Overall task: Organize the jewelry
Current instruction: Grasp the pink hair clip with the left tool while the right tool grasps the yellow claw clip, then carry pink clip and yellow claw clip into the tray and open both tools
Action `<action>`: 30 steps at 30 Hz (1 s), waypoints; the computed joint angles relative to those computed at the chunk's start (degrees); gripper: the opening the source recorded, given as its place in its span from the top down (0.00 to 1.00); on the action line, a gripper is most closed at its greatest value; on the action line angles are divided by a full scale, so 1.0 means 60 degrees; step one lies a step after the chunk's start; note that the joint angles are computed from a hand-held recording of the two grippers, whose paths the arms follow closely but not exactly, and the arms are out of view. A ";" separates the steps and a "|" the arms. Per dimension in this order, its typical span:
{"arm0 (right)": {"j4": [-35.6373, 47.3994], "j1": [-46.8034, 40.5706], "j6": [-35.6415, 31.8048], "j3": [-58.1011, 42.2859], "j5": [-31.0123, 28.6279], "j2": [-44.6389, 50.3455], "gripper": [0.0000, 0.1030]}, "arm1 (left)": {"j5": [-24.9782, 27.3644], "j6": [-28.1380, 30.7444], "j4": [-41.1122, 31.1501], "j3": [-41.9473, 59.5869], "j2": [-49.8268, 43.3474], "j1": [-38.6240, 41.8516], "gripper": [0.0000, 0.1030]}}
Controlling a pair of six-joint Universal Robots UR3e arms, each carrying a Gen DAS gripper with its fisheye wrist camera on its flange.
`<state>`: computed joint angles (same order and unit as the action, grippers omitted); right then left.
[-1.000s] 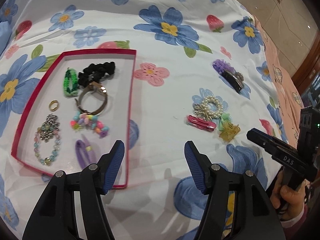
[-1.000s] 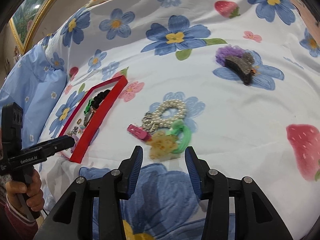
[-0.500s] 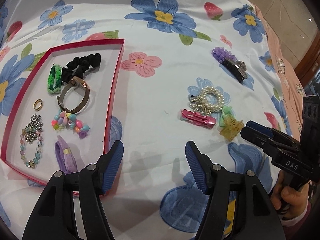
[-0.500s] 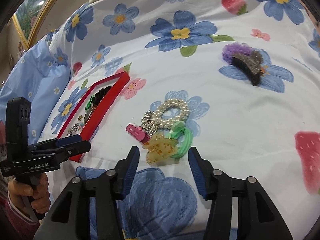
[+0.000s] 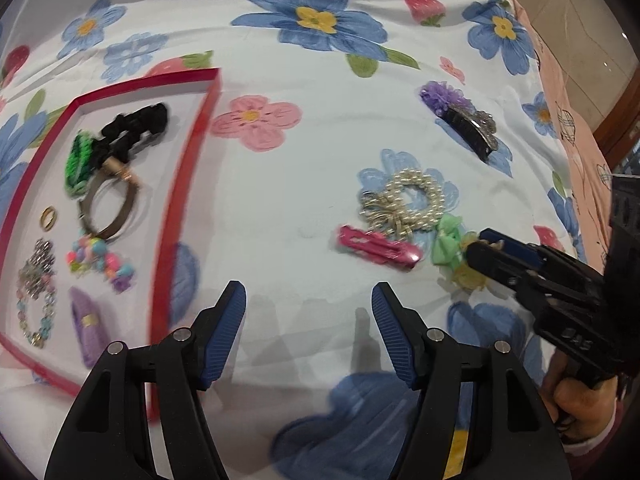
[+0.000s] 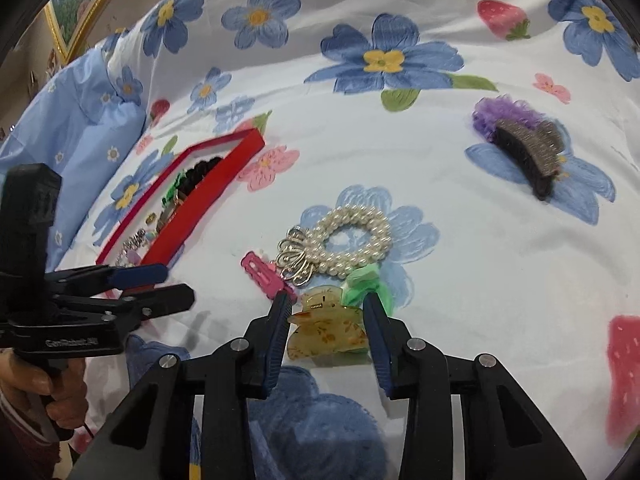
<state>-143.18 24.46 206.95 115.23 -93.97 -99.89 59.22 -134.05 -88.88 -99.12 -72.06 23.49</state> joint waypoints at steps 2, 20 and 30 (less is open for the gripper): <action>-0.0066 -0.0259 0.0074 0.0370 0.0198 -0.0618 0.64 | 0.0078 -0.0324 0.0377 -0.0050 -0.0075 -0.0441 0.31; 0.1257 -0.2279 -0.0324 0.2156 0.2277 -0.4734 0.64 | 0.1375 -0.2756 0.3647 -0.0928 -0.0705 -0.2983 0.72; 0.1322 -0.2062 -0.0206 0.2026 0.2211 -0.4674 0.64 | 0.0273 -0.1084 0.1864 -0.1187 0.0555 -0.1411 0.86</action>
<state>-135.25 12.09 205.72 127.38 -80.71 -127.93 60.86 -140.55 -77.69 -106.24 -68.73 15.02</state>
